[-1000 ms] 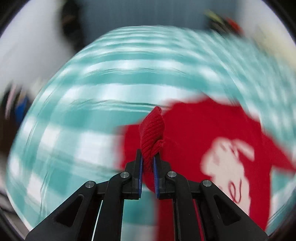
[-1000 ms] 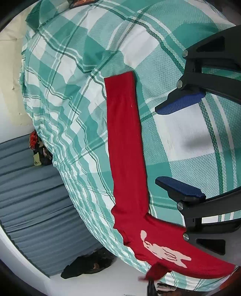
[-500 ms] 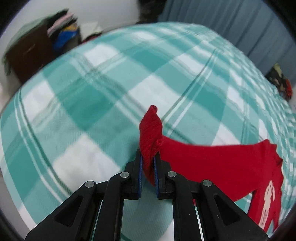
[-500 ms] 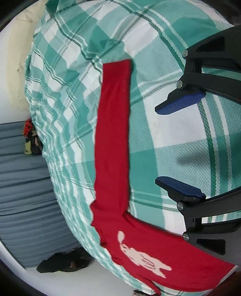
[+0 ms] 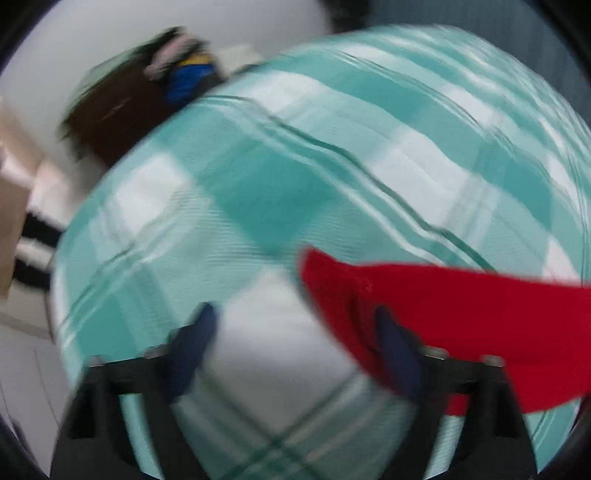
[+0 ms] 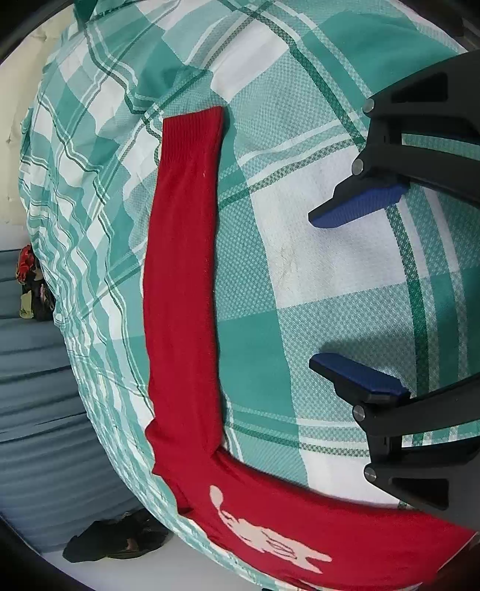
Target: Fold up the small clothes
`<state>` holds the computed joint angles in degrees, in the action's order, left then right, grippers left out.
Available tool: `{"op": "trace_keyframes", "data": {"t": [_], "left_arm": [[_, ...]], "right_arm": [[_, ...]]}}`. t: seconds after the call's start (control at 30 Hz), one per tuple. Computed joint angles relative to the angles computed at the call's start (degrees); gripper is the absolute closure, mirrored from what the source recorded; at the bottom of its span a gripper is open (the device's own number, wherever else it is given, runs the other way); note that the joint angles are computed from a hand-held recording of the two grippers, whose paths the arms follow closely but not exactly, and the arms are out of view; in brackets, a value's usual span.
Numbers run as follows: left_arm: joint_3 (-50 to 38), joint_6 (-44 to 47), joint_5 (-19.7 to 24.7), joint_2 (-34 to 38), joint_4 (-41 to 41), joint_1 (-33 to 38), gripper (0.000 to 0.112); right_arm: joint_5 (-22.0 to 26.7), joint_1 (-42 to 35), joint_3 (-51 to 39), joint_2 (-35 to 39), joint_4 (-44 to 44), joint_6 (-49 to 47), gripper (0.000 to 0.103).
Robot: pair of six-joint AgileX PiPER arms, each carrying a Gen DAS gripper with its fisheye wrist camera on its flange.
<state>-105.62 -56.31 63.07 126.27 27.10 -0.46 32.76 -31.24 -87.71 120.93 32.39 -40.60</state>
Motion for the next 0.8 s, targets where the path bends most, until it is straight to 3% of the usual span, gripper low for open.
{"op": "trace_keyframes", "data": {"t": [0.1, 0.17, 0.23, 0.33, 0.53, 0.6, 0.67, 0.73, 0.8], "left_arm": [[13.22, -4.55, -7.09, -10.17, -0.18, 1.57, 0.022], [23.55, -8.02, -12.36, -18.44, 1.72, 0.38, 0.022], [29.27, -9.98, -15.28, -23.67, 3.19, -4.54, 0.022], [32.83, -9.93, -18.05, -27.41, 2.60, -15.15, 0.022], [28.82, -6.52, -24.90, -21.95, -0.76, -35.22, 0.022], [24.97, -4.94, -23.10, -16.95, 0.72, -40.37, 0.022], [21.91, -1.94, -18.75, -12.49, -0.30, -43.07, 0.022], [26.32, -5.65, -19.31, -13.63, 3.49, -45.47, 0.020], [28.61, -4.74, -18.73, -15.68, 3.08, -45.75, 0.016]], "right_arm": [[-4.41, 0.50, 3.57, -3.17, 0.55, -1.36, 0.033], [-6.97, 0.94, 8.30, -7.72, 6.65, -9.61, 0.033], [-5.95, 1.13, 12.62, -11.97, 13.74, -17.39, 0.032], [0.11, 2.19, 20.68, -18.68, 22.97, -26.52, 0.031], [4.11, 10.09, 33.41, -27.25, 26.32, -32.29, 0.031], [3.45, 12.74, 35.19, -27.95, 25.49, -33.29, 0.031], [3.30, 14.65, 34.91, -25.46, 19.30, -28.69, 0.031], [1.15, 14.86, 36.01, -22.99, 15.66, -26.45, 0.031], [1.71, 13.27, 37.84, -24.28, 18.24, -30.11, 0.031]]}}
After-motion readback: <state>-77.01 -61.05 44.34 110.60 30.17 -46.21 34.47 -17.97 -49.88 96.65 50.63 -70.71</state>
